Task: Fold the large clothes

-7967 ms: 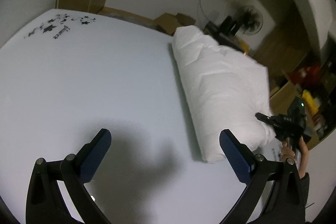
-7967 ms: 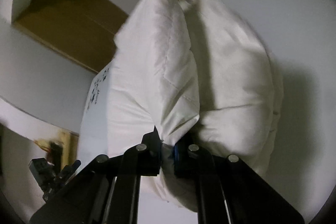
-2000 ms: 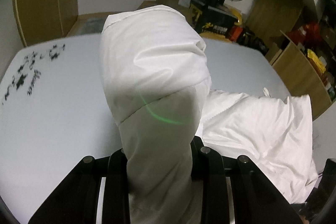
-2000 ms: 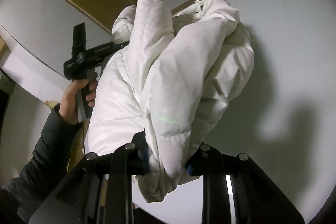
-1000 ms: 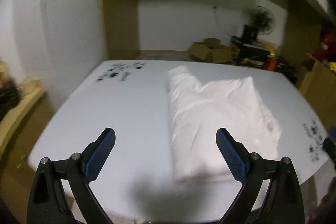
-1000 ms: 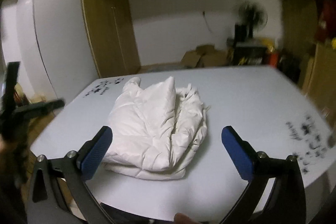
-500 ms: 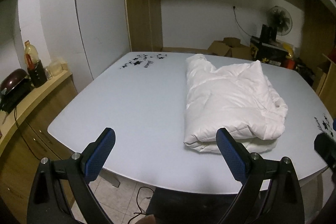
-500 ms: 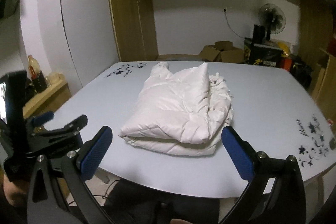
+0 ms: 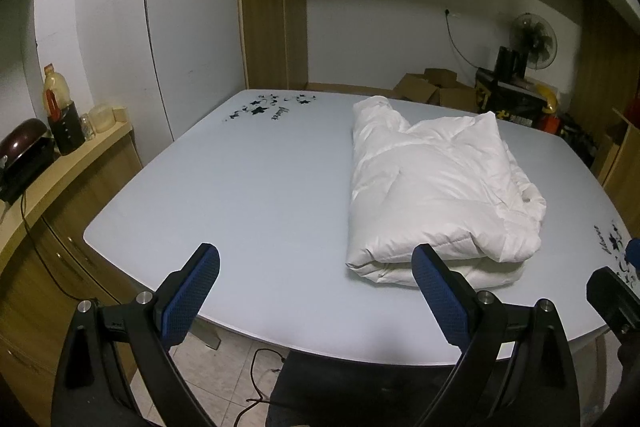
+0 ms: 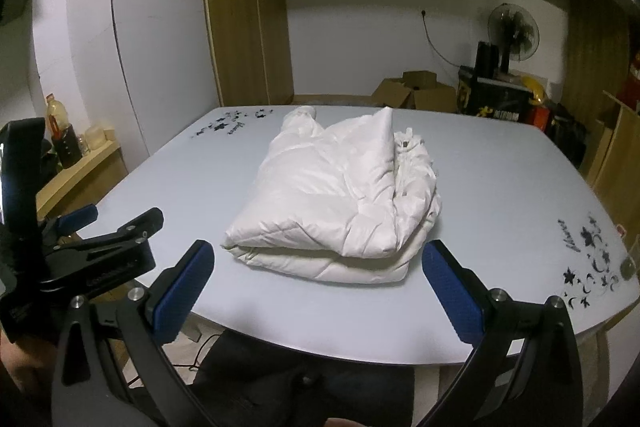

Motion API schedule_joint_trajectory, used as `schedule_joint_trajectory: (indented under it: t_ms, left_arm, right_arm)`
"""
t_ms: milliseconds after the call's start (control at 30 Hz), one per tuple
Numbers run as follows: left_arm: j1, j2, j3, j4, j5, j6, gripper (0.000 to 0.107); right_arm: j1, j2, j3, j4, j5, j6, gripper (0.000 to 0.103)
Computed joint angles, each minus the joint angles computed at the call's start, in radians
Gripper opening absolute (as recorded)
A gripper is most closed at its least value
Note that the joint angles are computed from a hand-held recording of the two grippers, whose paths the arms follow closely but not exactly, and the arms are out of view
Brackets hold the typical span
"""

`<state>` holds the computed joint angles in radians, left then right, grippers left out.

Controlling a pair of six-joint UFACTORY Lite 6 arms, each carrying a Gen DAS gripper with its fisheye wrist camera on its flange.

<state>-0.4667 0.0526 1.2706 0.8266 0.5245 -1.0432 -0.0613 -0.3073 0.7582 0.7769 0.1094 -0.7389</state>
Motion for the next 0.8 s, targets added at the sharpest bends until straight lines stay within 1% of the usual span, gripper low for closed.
schedule_joint_trajectory:
  t_ms: [100, 200, 333, 367, 433, 533, 800]
  left_arm:
    - [-0.005, 0.005, 0.002, -0.009, 0.0, 0.011, 0.097]
    - [-0.004, 0.008, 0.001, -0.025, -0.003, 0.025, 0.097]
    - [0.002, 0.007, 0.0, -0.032, -0.004, 0.03, 0.097]
    - [-0.002, 0.003, -0.007, -0.008, -0.006, 0.007, 0.097]
    - [-0.008, 0.0, -0.015, 0.034, -0.006, -0.025, 0.097]
    - [-0.012, -0.003, -0.023, 0.053, -0.014, -0.04, 0.097]
    - [-0.016, -0.006, -0.025, 0.042, -0.005, -0.04, 0.097]
  right_arm:
    - [0.002, -0.005, -0.004, -0.009, -0.001, 0.009, 0.103]
    - [0.002, -0.001, -0.005, 0.02, -0.004, -0.019, 0.103]
    - [-0.009, 0.01, -0.005, 0.123, 0.01, -0.124, 0.103]
    - [-0.008, 0.011, -0.005, 0.133, 0.011, -0.135, 0.103]
    - [-0.001, 0.01, -0.008, 0.132, 0.007, -0.134, 0.103]
    - [0.008, 0.006, -0.013, 0.117, 0.001, -0.118, 0.103]
    - [0.013, 0.004, -0.014, 0.095, -0.003, -0.092, 0.103]
